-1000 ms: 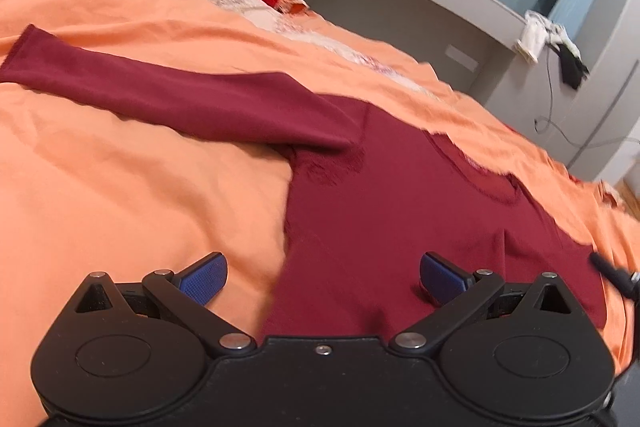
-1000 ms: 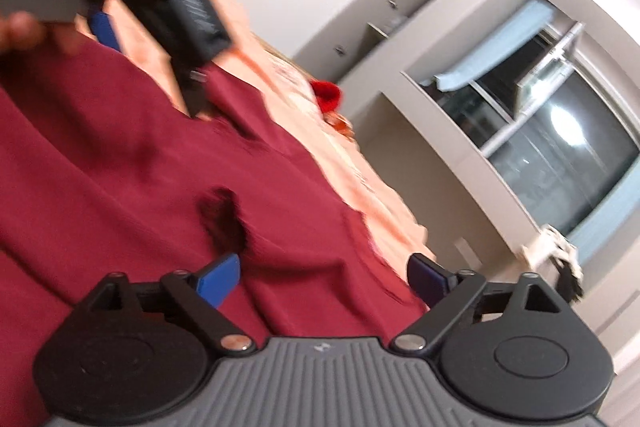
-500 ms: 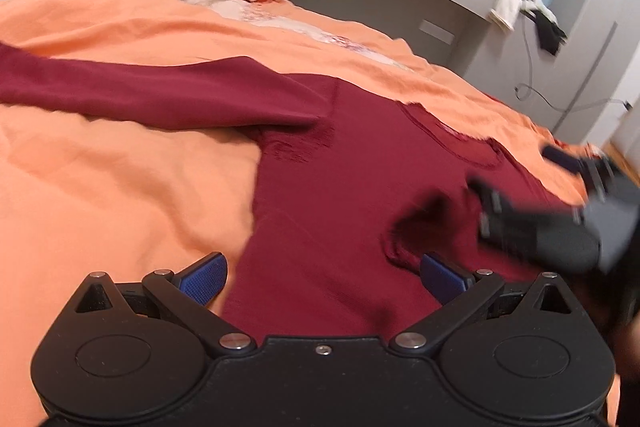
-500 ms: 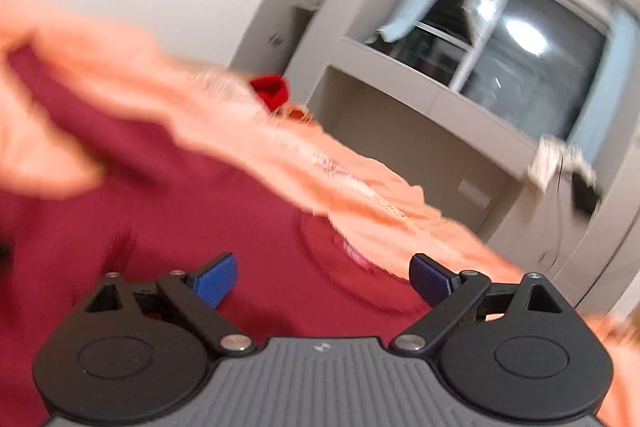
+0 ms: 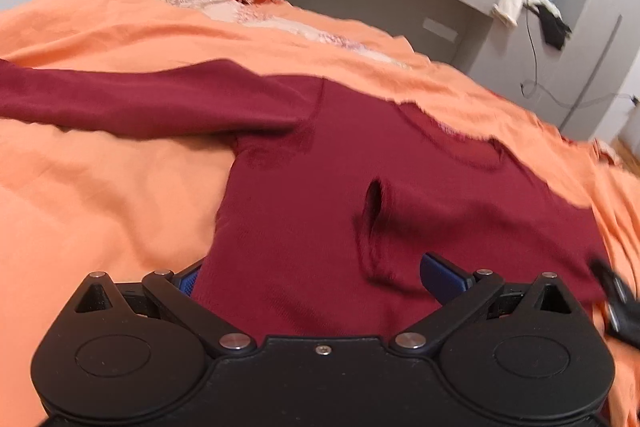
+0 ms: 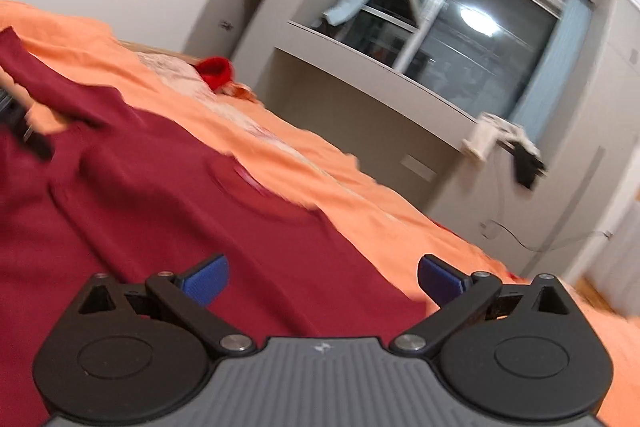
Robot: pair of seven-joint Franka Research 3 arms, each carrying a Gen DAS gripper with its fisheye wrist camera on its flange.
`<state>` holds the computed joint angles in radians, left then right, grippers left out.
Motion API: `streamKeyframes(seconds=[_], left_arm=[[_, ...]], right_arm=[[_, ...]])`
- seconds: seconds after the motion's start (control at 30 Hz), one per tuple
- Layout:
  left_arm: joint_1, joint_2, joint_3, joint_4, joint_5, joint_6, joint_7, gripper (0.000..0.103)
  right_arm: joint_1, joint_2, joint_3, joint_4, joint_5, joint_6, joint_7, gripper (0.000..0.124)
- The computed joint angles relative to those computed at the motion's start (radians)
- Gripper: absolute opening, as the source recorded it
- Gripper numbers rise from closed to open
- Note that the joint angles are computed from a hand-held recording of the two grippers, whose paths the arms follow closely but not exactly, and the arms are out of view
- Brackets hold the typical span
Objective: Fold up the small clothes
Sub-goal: 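Open the right gripper to release the sleeve and withdraw it, then move the left gripper to the other sleeve cuff and grasp it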
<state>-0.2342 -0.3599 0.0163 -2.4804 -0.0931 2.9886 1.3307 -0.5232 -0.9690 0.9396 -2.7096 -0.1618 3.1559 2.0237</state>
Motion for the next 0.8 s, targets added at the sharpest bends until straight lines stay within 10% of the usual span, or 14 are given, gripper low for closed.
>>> streamKeyframes(seconds=[0.27,0.63,0.8], left_arm=[[0.237,0.134,-0.212,0.080,0.306,0.027,-0.295,0.102],[0.252,0.151,-0.211,0.092,0.533,0.012,-0.443,0.103],[0.258,0.153,-0.216,0.099,0.597,-0.003,-0.479,0.103]], right_arm=[[0.066,-0.136,-0.039,-0.155,-0.018,-0.151,0.128,0.103],[-0.244,-0.179,0.184,-0.100,-0.067,0.018,0.298,0.103],[-0.263,-0.247,0.192,-0.116,-0.003,-0.028,0.393,0.103]])
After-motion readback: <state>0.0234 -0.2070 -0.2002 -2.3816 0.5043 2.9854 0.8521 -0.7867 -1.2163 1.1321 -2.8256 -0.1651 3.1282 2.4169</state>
